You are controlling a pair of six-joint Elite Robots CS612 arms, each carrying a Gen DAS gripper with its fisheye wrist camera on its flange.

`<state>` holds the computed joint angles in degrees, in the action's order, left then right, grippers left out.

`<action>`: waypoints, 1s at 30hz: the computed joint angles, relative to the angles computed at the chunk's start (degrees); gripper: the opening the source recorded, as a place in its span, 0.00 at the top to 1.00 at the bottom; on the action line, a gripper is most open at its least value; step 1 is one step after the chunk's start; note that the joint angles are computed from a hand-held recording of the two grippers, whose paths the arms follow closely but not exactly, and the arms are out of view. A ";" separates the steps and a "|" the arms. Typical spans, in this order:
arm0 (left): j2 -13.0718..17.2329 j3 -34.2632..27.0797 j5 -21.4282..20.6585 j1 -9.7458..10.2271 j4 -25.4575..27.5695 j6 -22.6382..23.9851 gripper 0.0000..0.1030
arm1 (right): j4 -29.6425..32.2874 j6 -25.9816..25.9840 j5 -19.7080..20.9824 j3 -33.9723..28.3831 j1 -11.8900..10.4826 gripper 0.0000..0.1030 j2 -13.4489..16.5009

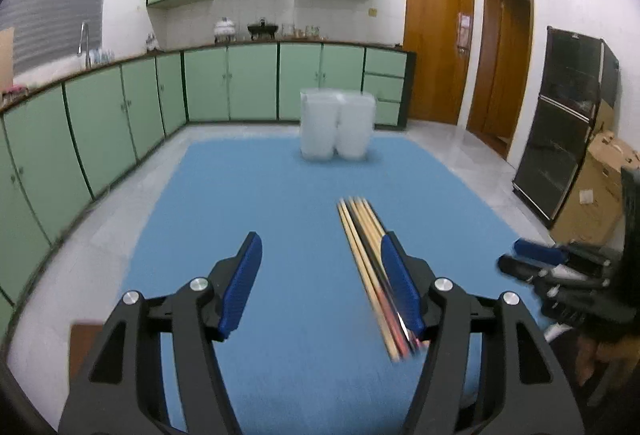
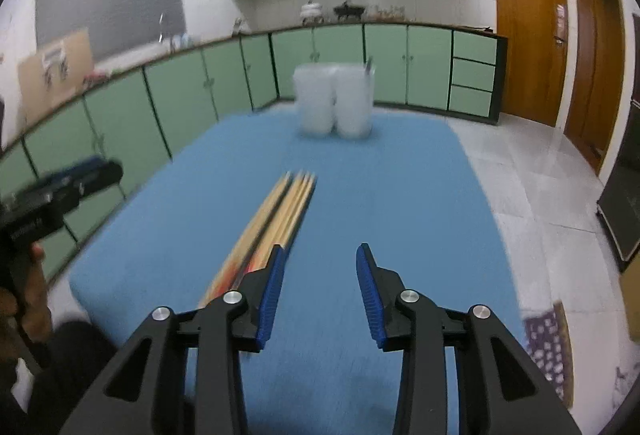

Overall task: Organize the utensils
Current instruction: 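Lower the spoons into the holder and open both grippers, then grasp a black chopstick with the right gripper while the left grasps a plain wooden chopstick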

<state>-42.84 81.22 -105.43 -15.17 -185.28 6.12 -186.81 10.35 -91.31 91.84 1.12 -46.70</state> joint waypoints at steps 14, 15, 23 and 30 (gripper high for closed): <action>-0.22 4.87 2.10 -0.25 2.32 0.76 0.41 | 4.94 -2.27 -0.48 -2.76 2.25 0.68 3.38; -0.13 4.71 2.07 -0.29 2.51 0.88 0.41 | 4.75 -2.02 -0.60 -2.62 2.03 0.71 3.36; 0.71 4.12 2.97 -1.49 5.55 3.67 0.41 | 3.07 -1.30 -0.47 -1.30 1.04 0.92 3.15; 1.38 3.26 4.43 -2.36 7.60 4.74 0.41 | 3.25 0.73 -0.50 -1.10 0.13 0.93 3.10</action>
<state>-41.45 84.49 -101.00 -17.53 -177.68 10.86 -183.56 11.08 -91.81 90.74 1.24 -43.60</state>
